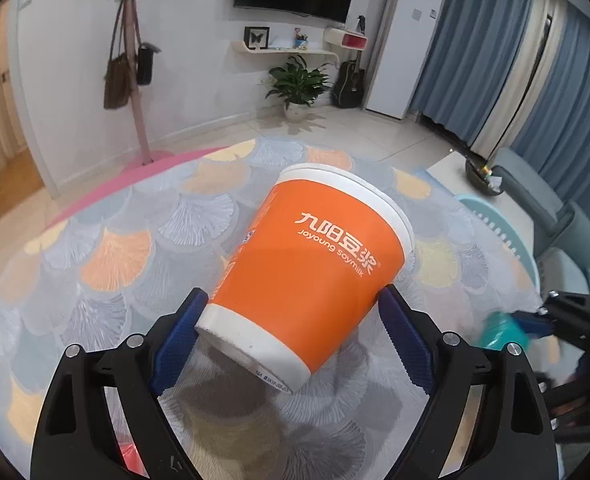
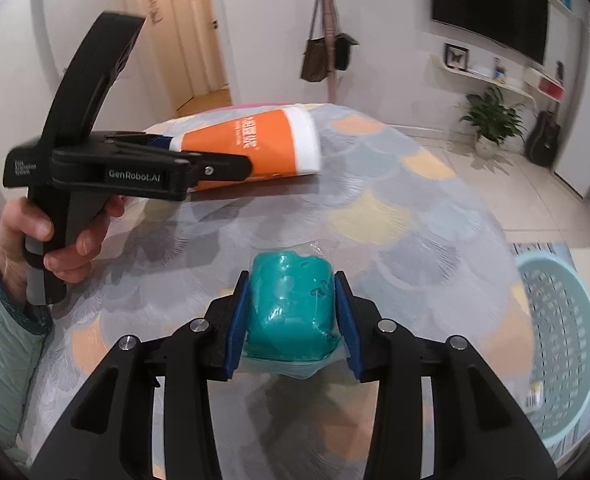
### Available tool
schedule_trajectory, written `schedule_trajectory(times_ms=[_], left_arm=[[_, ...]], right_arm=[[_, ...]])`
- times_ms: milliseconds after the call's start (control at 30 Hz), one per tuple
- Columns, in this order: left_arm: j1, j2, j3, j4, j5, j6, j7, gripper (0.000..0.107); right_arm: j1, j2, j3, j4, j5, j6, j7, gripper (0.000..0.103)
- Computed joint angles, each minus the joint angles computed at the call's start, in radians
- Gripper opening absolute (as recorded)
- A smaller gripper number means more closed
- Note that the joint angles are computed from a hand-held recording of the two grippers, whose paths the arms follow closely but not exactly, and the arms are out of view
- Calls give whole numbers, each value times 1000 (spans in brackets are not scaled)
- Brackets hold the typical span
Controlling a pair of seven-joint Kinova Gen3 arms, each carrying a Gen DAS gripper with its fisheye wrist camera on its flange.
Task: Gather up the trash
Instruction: 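Grasp the orange paper cup with the left tool while the right tool grasps the teal packet, then carry cup and teal packet over the blue basket and open both tools to drop them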
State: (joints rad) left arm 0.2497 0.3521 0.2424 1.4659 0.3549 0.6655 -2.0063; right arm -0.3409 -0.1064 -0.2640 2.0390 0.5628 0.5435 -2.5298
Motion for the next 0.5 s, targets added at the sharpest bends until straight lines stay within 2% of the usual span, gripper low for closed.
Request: schedule_trajectory(times_ms=[167,367,500], left_arm=[[12,-15,0,22,-5,-41,4,62],[48,-43,-8,56,-42,-119,58,61],[-11,-102,63,102,67,-171,-32,61]], right_arm=[[36,-56,-4,44,-7,-17,-45,37],[97,-122,-57,81,-9,-6,-90,37],[147,-174,-86,82,7,24,-112,36]])
